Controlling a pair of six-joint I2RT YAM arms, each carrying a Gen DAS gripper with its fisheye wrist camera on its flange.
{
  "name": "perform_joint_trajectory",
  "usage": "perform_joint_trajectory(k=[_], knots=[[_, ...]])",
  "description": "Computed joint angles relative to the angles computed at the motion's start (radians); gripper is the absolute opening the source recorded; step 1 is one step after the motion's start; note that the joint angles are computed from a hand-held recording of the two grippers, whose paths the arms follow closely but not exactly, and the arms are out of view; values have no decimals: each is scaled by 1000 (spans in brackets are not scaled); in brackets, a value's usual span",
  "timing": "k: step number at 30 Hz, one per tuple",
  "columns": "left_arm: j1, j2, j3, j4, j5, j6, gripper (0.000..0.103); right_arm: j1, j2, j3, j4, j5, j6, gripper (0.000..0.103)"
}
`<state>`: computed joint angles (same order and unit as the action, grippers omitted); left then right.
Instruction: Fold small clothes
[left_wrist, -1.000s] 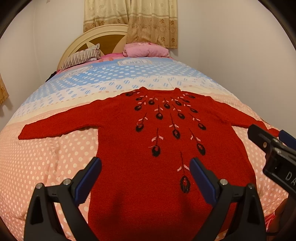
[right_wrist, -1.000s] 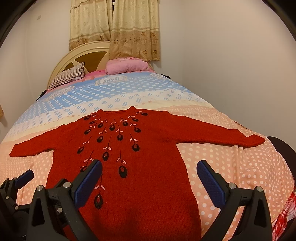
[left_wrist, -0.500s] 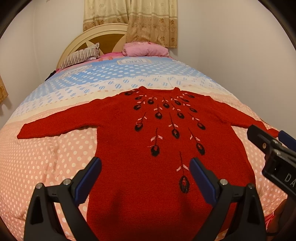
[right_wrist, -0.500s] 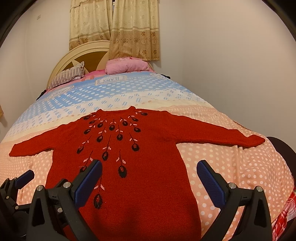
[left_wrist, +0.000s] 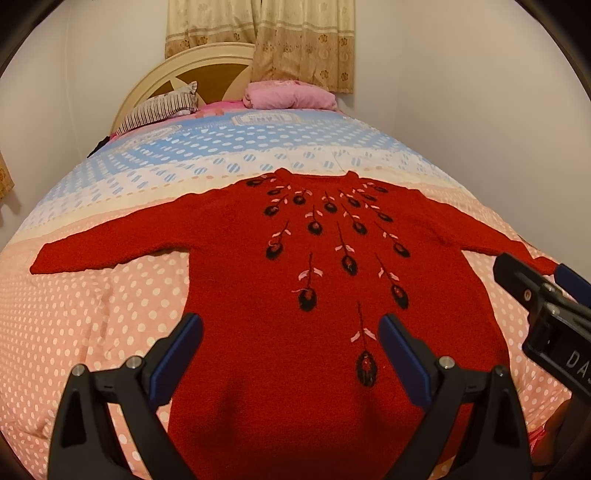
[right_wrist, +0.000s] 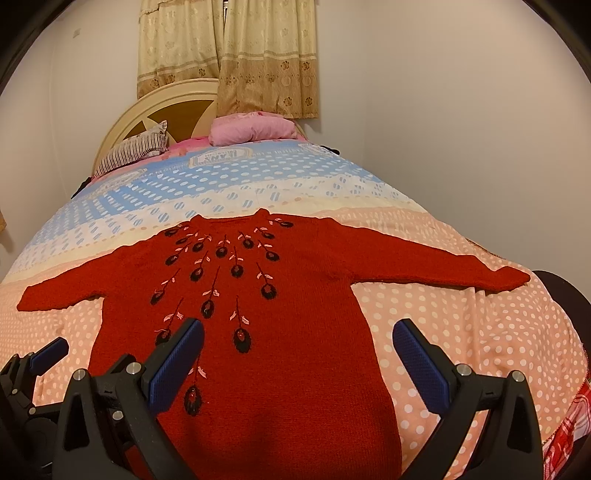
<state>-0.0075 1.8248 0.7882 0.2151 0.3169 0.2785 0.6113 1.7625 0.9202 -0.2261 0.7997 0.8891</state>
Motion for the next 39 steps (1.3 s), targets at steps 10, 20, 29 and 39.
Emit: perform_joint_trajectory(k=[10,20,29,39], knots=[[-2,32,25,-1,2,2,98,-34,13,-16,30,-24,-19,102],[-36,162,187,9,-23,-36,98,-150,0,-46,70,-26,-106,102],[-69,365,419,34,-66,-76,99,-420,-96,-214,293,-140,-245,95],[-58,562,660,-176,-37,-118,98,-1170,-164,-360,445,-454,-402,73]])
